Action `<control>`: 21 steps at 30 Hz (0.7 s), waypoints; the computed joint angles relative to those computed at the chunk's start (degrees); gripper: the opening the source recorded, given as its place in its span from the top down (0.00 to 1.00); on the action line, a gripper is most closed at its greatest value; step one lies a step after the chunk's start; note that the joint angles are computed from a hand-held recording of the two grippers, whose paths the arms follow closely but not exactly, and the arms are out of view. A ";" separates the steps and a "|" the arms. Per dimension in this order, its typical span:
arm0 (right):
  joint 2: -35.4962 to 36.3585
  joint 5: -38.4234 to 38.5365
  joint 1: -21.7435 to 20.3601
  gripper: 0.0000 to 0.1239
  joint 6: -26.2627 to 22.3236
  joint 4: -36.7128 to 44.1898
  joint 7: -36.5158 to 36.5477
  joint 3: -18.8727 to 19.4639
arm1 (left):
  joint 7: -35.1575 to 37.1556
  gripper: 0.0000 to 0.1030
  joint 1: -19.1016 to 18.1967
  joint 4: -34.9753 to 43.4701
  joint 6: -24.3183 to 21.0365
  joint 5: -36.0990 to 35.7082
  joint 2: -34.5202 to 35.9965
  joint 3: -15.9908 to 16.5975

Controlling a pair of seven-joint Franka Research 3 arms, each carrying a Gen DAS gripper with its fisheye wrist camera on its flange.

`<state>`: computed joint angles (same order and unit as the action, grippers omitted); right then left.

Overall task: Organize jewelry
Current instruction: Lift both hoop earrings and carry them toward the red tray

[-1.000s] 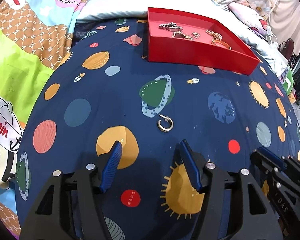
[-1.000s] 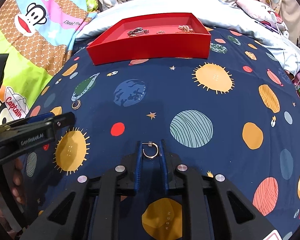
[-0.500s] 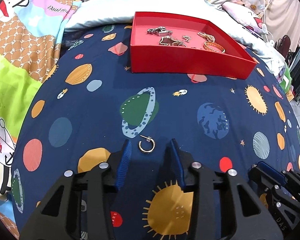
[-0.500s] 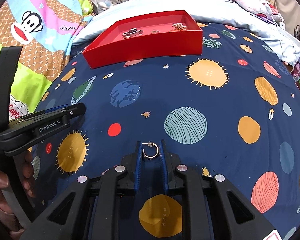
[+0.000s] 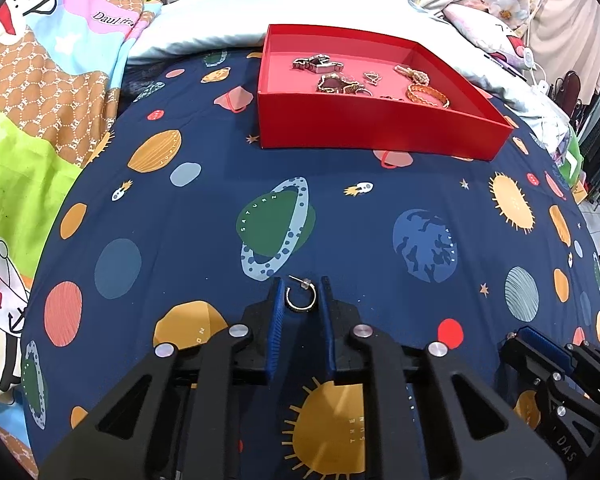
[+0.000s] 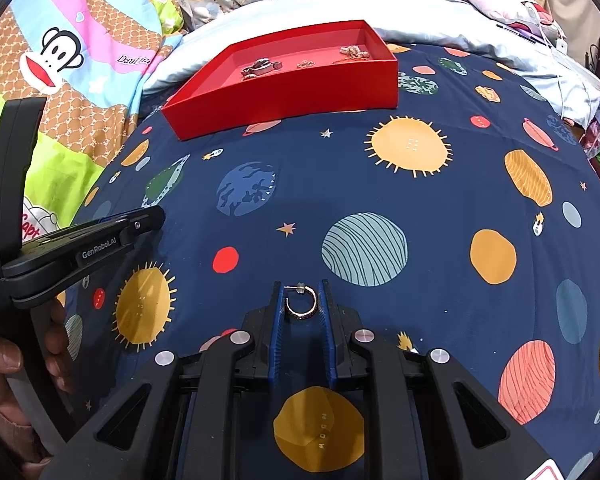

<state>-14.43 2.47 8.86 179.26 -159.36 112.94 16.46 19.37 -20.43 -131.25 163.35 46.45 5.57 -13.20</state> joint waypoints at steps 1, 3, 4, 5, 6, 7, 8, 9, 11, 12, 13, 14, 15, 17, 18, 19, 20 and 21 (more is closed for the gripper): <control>-0.10 0.09 0.13 0.87 -0.02 -0.04 -0.01 -0.12 | -0.02 0.84 0.05 -0.13 0.29 0.01 -0.04 0.03; -0.35 0.28 0.36 0.87 -0.09 -0.13 -0.06 -0.31 | 0.22 0.84 0.28 -0.66 1.19 -0.39 -0.31 0.07; -0.46 0.29 0.33 0.87 -0.11 -0.17 -0.02 -0.25 | 0.47 0.84 0.40 -0.95 1.54 -0.76 -0.50 0.06; -0.62 0.38 0.44 0.87 -0.10 -0.26 -0.05 -0.32 | 0.94 0.84 0.63 -1.40 2.19 -1.48 -0.78 0.02; -0.86 0.56 0.70 0.87 -0.10 -0.37 -0.17 -0.53 | 1.43 0.84 0.91 -2.05 3.11 -2.26 -1.19 0.01; -1.11 0.62 0.71 0.87 -0.11 -0.49 -0.20 -0.49 | 1.53 0.84 1.01 -2.49 3.42 -2.49 -1.58 0.01; -1.48 0.71 0.73 0.87 -0.16 -0.71 -0.27 -0.52 | 1.66 0.84 1.12 -3.01 3.50 -2.60 -2.12 -0.02; -1.93 0.87 0.83 0.87 -0.22 -0.99 -0.34 -0.61 | 1.87 0.84 1.27 -3.65 3.72 -2.74 -2.76 -0.09; -3.48 1.15 0.58 0.87 -0.54 -1.96 -0.25 -0.55 | 2.24 0.84 1.62 -5.15 4.04 -3.22 -4.31 -0.38; -4.28 1.32 0.44 0.87 -0.72 -2.47 -0.22 -0.60 | 2.37 0.84 1.80 -5.64 4.08 -3.44 -4.86 -0.58; -5.40 1.58 0.38 0.87 -1.14 -3.20 -0.24 -0.84 | 2.56 0.84 1.97 -6.23 4.17 -3.71 -5.49 -0.80; -5.90 1.78 0.43 0.87 -1.47 -3.51 -0.46 -1.15 | 2.99 0.84 2.07 -6.90 4.25 -4.26 -6.17 -1.09; -6.69 1.85 0.16 0.87 -2.03 -4.03 -0.45 -1.11 | 3.34 0.84 2.18 -7.31 4.36 -4.69 -6.55 -1.37; -7.57 1.79 -0.34 0.87 -2.81 -4.73 -0.29 -0.79 | 4.39 0.84 2.12 -8.12 4.45 -5.70 -7.28 -2.04; -7.69 1.85 -0.32 0.87 -2.90 -4.95 -0.21 -0.84 | 4.93 0.84 2.08 -8.37 4.56 -6.24 -7.46 -2.31; -8.04 2.07 0.01 0.87 -3.11 -5.40 -0.21 -1.13 | 5.82 0.84 1.90 -8.68 4.61 -7.22 -7.65 -2.60; -8.29 2.20 0.16 0.87 -3.28 -5.76 -0.14 -1.21 | 6.15 0.84 1.83 -8.92 4.63 -7.70 -7.80 -2.82; -8.42 2.31 0.31 0.87 -3.36 -6.00 -0.08 -1.27 | 7.10 0.84 1.60 -9.28 4.80 -8.89 -7.96 -3.02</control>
